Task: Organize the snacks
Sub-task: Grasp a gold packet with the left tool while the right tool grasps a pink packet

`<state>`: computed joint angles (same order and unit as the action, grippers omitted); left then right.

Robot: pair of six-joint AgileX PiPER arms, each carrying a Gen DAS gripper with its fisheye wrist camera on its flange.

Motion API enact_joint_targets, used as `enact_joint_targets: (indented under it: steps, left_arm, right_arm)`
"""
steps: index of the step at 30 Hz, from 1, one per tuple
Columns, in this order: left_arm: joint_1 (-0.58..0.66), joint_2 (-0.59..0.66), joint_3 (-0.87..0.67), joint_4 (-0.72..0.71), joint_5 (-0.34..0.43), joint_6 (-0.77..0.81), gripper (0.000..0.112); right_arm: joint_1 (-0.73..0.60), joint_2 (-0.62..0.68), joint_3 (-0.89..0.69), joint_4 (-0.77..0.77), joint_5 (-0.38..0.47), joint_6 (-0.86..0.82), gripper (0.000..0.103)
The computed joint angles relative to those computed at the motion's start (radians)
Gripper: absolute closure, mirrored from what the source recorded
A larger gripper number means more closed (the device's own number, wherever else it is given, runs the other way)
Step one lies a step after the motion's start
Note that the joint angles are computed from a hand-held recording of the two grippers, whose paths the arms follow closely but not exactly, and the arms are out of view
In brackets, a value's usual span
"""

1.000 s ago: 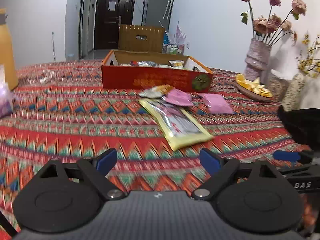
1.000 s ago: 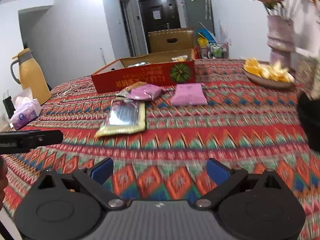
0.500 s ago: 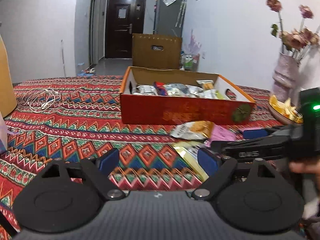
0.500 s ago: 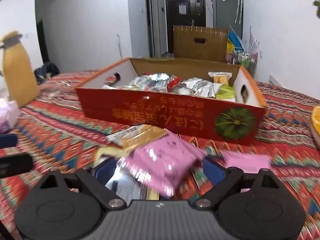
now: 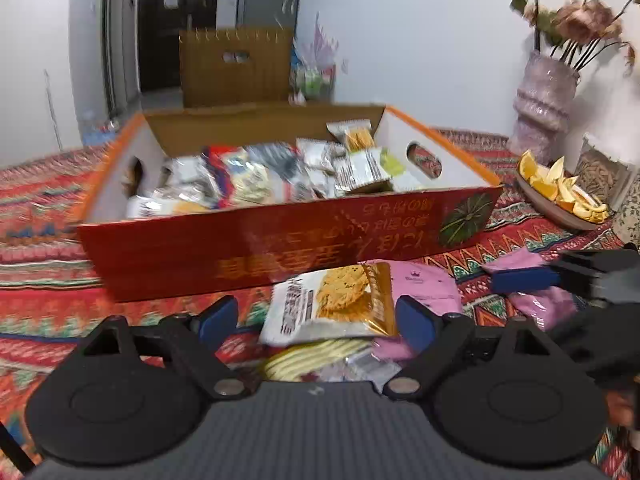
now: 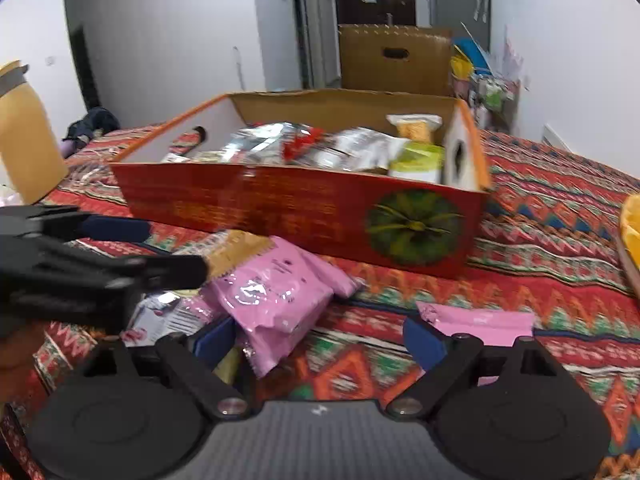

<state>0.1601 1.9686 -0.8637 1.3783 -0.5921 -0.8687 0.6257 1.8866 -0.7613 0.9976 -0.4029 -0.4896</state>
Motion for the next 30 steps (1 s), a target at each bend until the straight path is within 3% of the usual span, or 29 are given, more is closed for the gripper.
enact_joint_targets:
  steps: [2,3,5,6,9,13,16,18,21,23,24,25,28,30]
  left_arm:
    - [-0.018,0.04,-0.037,0.019,-0.017,-0.023,0.025]
    - [-0.024,0.057,-0.053,0.03,-0.019,-0.043,0.031]
    - [-0.003,0.086,-0.094,0.11,-0.069,-0.175,0.051]
    - [0.016,0.098,-0.121,0.185,-0.106,-0.267,0.069]
    - [0.067,0.08,-0.125,0.263,-0.157,-0.311,0.082]
    - [0.126,0.041,-0.072,0.236,-0.135,-0.232,0.085]
    - [0.169,-0.011,0.012,0.115,-0.108,-0.063,0.091]
    - [0.173,-0.04,0.059,0.028,-0.085,0.037,0.096]
    - [0.164,-0.089,0.13,-0.104,-0.069,0.197,0.098]
    - [0.163,-0.12,0.184,-0.215,-0.079,0.307,0.1]
    - [0.166,-0.139,0.215,-0.283,-0.082,0.368,0.101]
    - [0.18,-0.157,0.241,-0.316,-0.091,0.405,0.101]
    - [0.274,-0.206,0.282,-0.201,-0.139,0.313,0.101]
    - [0.352,-0.249,0.31,-0.11,-0.18,0.249,0.101]
  right_arm:
    - [-0.003,-0.018,0.019,0.06,-0.017,-0.046,0.014]
    - [0.002,-0.025,0.026,0.107,-0.033,-0.079,0.014]
    - [0.001,-0.04,0.041,0.136,-0.043,-0.108,0.014]
    - [-0.001,-0.046,0.051,0.119,-0.045,-0.086,0.014]
    - [0.022,-0.044,0.062,0.079,-0.099,-0.031,0.014]
    - [0.069,-0.03,0.084,-0.013,-0.234,0.155,0.012]
    - [0.047,0.008,0.036,-0.119,-0.199,0.273,0.012]
    - [0.04,0.062,-0.06,-0.039,-0.124,0.181,0.013]
    - [0.094,0.149,-0.164,0.219,-0.15,-0.115,0.017]
    - [0.115,0.139,-0.165,0.284,-0.157,-0.189,0.027]
    - [0.119,0.128,-0.153,0.287,-0.161,-0.186,0.042]
    - [0.13,0.12,-0.15,0.327,-0.179,-0.22,0.042]
    - [0.133,0.098,-0.114,0.303,-0.181,-0.178,0.042]
    - [0.167,0.065,-0.075,0.295,-0.232,-0.151,0.042]
